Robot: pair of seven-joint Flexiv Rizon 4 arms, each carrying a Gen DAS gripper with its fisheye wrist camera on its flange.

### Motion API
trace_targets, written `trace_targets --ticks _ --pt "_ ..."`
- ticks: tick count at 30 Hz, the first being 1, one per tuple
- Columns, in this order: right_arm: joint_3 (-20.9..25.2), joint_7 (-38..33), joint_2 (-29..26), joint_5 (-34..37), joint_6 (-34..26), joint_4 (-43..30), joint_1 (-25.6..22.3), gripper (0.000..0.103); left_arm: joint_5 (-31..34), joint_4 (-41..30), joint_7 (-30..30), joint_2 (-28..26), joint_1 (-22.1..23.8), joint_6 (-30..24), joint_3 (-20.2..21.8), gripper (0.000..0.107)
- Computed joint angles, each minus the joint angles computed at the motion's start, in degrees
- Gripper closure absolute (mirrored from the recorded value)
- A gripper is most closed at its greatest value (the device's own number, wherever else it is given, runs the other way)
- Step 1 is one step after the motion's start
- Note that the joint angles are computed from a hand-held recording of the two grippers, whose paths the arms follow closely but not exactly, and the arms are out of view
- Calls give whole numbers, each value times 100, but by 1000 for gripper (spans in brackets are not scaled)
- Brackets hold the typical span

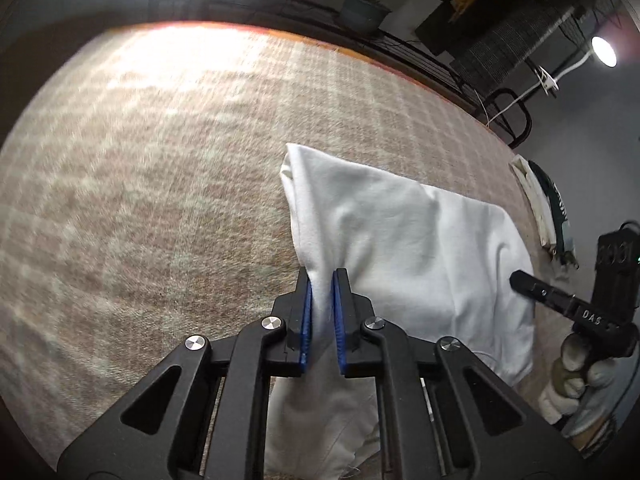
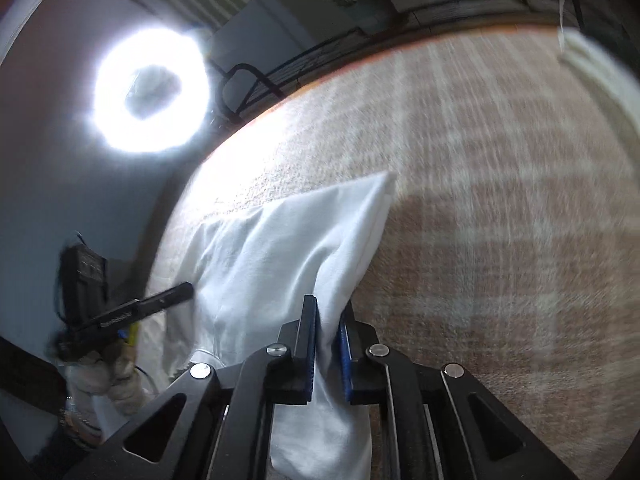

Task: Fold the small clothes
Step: 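Lift the folded shirt with both tools and carry it onto the clothes stack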

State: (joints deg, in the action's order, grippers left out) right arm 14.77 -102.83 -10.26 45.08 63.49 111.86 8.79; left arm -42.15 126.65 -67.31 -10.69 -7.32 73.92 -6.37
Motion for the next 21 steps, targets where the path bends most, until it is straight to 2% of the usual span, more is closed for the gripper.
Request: trace_targets --ticks 3,7,15,19,21 --pt "-34 453 116 -650 335 188 267 96 231 37 -88 91 -100 199 12 99" --pt "3 619 249 -993 528 315 359 96 295 68 -152 201 -213 402 -54 99" --pt "26 780 524 -1295 736 382 544 96 -360 82 433 439 -488 644 -265 100" --pt "-38 1069 778 -1866 941 680 679 96 -313 18 469 486 -714 738 -269 100" --pt "-85 1252 953 -2208 1060 871 725 96 -547 2 640 518 -817 762 -344 100"
